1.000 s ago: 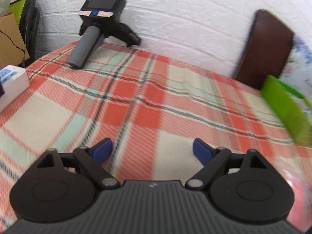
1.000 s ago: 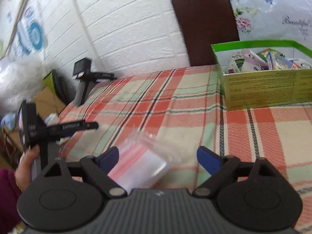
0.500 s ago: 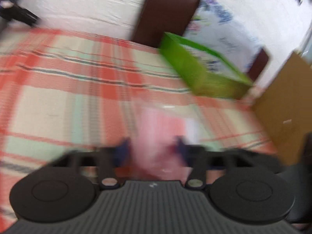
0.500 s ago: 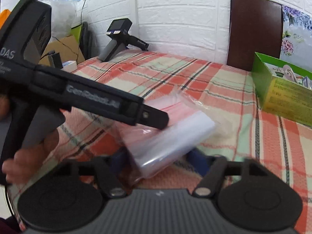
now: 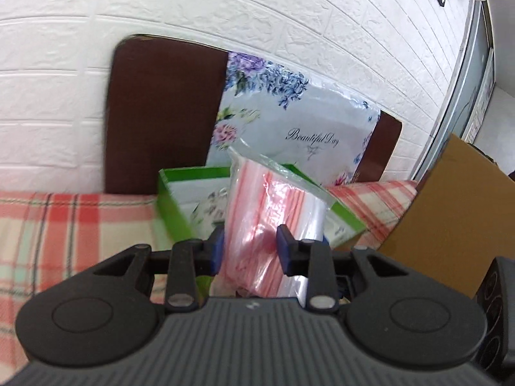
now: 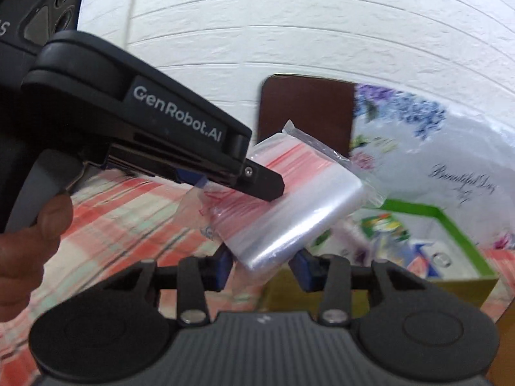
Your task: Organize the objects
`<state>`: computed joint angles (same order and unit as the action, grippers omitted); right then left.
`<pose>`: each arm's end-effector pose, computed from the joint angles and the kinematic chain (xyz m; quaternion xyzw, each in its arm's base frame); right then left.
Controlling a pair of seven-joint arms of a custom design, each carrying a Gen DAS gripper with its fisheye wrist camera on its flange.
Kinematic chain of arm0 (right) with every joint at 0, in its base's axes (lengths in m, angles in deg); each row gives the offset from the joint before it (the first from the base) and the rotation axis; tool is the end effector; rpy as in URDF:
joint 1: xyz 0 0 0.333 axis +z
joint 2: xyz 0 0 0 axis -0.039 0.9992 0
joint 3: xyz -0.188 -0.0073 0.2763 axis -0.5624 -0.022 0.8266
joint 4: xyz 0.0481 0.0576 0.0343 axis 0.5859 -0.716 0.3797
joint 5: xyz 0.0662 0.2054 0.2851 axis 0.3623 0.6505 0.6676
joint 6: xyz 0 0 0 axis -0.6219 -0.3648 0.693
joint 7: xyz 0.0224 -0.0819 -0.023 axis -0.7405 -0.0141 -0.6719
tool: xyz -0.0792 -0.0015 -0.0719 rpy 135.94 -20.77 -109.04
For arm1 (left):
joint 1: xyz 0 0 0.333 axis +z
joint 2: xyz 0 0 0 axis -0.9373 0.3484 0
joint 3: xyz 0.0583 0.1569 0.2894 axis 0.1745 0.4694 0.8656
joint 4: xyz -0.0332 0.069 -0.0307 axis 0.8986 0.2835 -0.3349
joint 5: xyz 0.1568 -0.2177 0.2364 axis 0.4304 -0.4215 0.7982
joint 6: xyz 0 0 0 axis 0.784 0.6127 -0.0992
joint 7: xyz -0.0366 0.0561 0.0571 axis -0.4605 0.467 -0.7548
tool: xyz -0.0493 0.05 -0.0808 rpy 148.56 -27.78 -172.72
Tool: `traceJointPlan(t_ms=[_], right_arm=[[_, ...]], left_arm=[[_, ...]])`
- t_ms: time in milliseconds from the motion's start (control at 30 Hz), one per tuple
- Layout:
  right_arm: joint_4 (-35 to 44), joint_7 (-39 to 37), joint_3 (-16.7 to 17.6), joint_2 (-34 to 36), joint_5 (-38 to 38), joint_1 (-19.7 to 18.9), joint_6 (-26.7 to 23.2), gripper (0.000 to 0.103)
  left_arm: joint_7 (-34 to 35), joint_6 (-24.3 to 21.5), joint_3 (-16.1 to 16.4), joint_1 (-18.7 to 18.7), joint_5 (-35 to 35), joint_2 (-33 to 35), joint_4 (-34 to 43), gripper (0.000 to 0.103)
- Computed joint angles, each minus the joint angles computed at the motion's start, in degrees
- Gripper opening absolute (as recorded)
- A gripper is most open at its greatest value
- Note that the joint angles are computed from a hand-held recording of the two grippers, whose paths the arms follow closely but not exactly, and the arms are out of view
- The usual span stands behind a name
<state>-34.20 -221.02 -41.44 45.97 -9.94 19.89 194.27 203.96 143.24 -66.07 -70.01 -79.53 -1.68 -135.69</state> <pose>0.5599 0.2649 0.5019 -0.5732 0.6031 -0.4386 0.3397 0.6821 -0.2155 0.5394 -0.3586 0.7687 -0.5266 0.0569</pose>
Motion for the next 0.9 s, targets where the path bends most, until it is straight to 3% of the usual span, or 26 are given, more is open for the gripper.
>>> traceJointPlan(t_ms=[100, 133, 167, 200, 233, 267, 400, 633, 767, 900], right_arm=[[3.0, -0.73, -1.79, 2.46, 2.32, -2.57, 2.16, 0.039], [4.22, -0.44, -2.56, 3.74, 3.21, -3.28, 2.36, 0.04], [5.85, -1.35, -3.14, 5.43, 5.06, -3.58, 1.34, 0.047], [7.7, -4.41, -3.73, 7.44, 8.04, -4.1, 0.53, 0.066], [9.11, -6.64, -4.35, 9.06, 10.56, -3.94, -1.05, 0.069], [9.48, -7.14, -5.06, 9.82, 11.9, -3.47, -2.1, 0.067], [5.13, 1.8, -7.11, 7.11, 7.15, -0.66, -1.9, 0.072], [-1.2, 9.33, -2.71, 0.97, 4.63, 1.32, -9.22, 0.072], [-2.72, 10.78, -0.27, -0.87, 5.28, 2.11, -11.86, 0.073], [-4.04, 10.81, 1.55, -2.21, 8.11, 2.82, -13.4, 0.073]], left_arm=[[-6.13, 1.52, 1.8, -4.92, 6.8, 5.62, 8.32, 0.04], [-9.21, 2.95, 3.01, -6.85, 10.05, 7.02, 10.2, 0.053], [-14.31, 4.7, 5.76, -9.78, 14.64, 8.76, 12.42, 0.059], [-19.75, 6.15, 8.95, -12.51, 19.03, 9.81, 13.7, 0.06], [-24.29, 5.72, 11.52, -14.48, 22.85, 11.05, 15.37, 0.058], [-26.66, 5.17, 12.58, -15.08, 25.12, 11.41, 15.64, 0.058], [-21.17, 12.98, 7.72, -11.3, 25.93, 7.36, 5.85, 0.06], [-17.03, 19.69, -0.13, -3.54, 26.68, -0.61, -8.59, 0.063], [-19.25, 22.43, 0.01, -2.46, 27.46, -4.53, -14.26, 0.067], [-17.94, 23.27, -2.38, 1.11, 24.54, -8.17, -19.54, 0.067]])
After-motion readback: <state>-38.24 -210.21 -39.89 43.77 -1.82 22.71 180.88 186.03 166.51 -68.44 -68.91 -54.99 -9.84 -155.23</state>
